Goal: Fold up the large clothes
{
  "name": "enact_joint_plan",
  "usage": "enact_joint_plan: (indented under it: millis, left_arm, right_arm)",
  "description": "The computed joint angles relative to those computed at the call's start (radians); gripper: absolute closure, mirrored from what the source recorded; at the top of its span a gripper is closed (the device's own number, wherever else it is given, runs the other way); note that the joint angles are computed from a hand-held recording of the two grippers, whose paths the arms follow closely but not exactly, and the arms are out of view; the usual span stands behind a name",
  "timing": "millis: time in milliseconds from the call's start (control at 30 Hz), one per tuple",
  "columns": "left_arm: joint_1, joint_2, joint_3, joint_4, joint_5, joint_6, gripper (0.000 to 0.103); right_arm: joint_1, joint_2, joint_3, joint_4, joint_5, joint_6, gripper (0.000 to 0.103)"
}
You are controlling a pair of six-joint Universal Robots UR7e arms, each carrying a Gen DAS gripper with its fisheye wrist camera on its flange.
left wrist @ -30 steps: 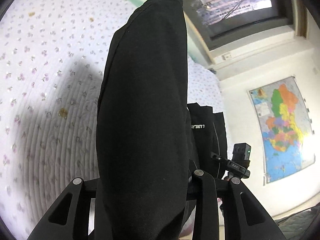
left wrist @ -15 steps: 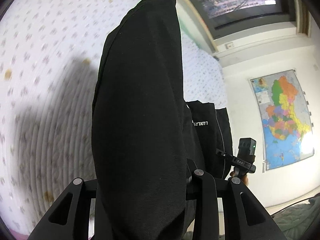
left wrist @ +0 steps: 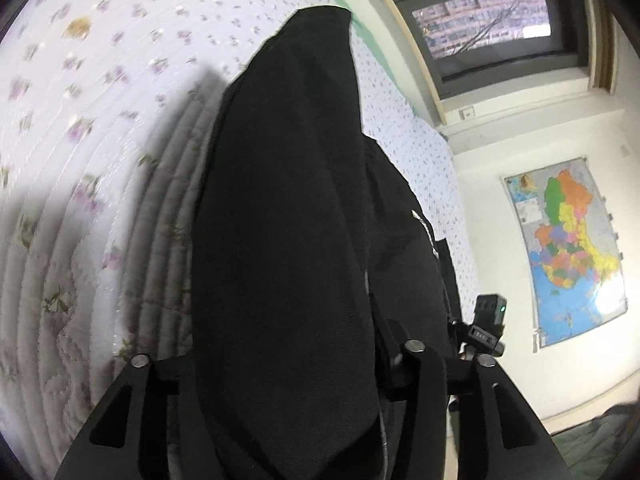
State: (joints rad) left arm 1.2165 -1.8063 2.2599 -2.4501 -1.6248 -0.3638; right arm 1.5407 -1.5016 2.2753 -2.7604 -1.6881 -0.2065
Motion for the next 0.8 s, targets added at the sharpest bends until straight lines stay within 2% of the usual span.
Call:
enact_joint_plan:
  millis: [100,167,233,267,300,333,400,467,533,600,633,700,733,800]
  left_arm:
    - [0.046,-0.013,0.017,-0.044,-0.061,0.03,0.049]
    - [0.03,-0.061,0.027,-0.031,-0.03,0.045,0.048]
    - [-0.009,-0.135,0.042,0.002,0.044,0.05,0.043]
    - [-0.047,-0.19,0.049,0.042,0.118,0.038,0.043]
    - [-0.097,-0.247,0.052,0.097,0.201,0.018,0.043]
    - [-0.143,-0.293,0.055,0.142,0.27,-0.006,0.043]
    - [-0.288,-0.393,0.059,0.248,0.443,-0.077,0.043]
    - [-0.456,-0.458,0.05,0.348,0.581,-0.137,0.043]
    - [-0.606,-0.429,0.036,0.42,0.686,-0.227,0.043]
    - [-0.665,-0.368,0.017,0.479,0.743,-0.29,0.043]
    - [-0.679,-0.311,0.009,0.474,0.755,-0.315,0.043]
    - [-0.659,-0.216,0.011,0.383,0.744,-0.285,0.043]
    - [-0.642,-0.186,0.012,0.356,0.747,-0.273,0.043]
    - [-0.613,-0.107,0.0,0.381,0.766,-0.288,0.043]
  right_arm:
    - [-0.047,-0.022,0.055,-0.079,0.056,-0.012,0.037]
    - [-0.046,-0.028,0.077,-0.133,0.053,0.01,0.03]
    - [-0.021,-0.058,0.114,-0.187,0.026,0.06,0.024]
    - [-0.02,-0.093,0.136,-0.197,0.011,0.058,0.024]
    - [0.007,-0.126,0.163,-0.232,-0.046,0.065,0.024]
    - [0.06,-0.144,0.18,-0.277,-0.145,0.075,0.024]
    - [0.157,-0.176,0.199,-0.345,-0.288,0.066,0.024]
    - [0.256,-0.178,0.194,-0.388,-0.334,0.045,0.024]
    - [0.366,-0.096,0.153,-0.418,-0.408,0.044,0.024]
    - [0.458,0.032,0.085,-0.411,-0.497,0.077,0.024]
    - [0.478,0.079,0.059,-0.398,-0.522,0.087,0.024]
    - [0.498,0.164,0.014,-0.386,-0.573,0.1,0.024]
    - [0.492,0.208,-0.018,-0.351,-0.578,0.123,0.024]
    - [0.446,0.266,-0.07,-0.256,-0.539,0.177,0.025]
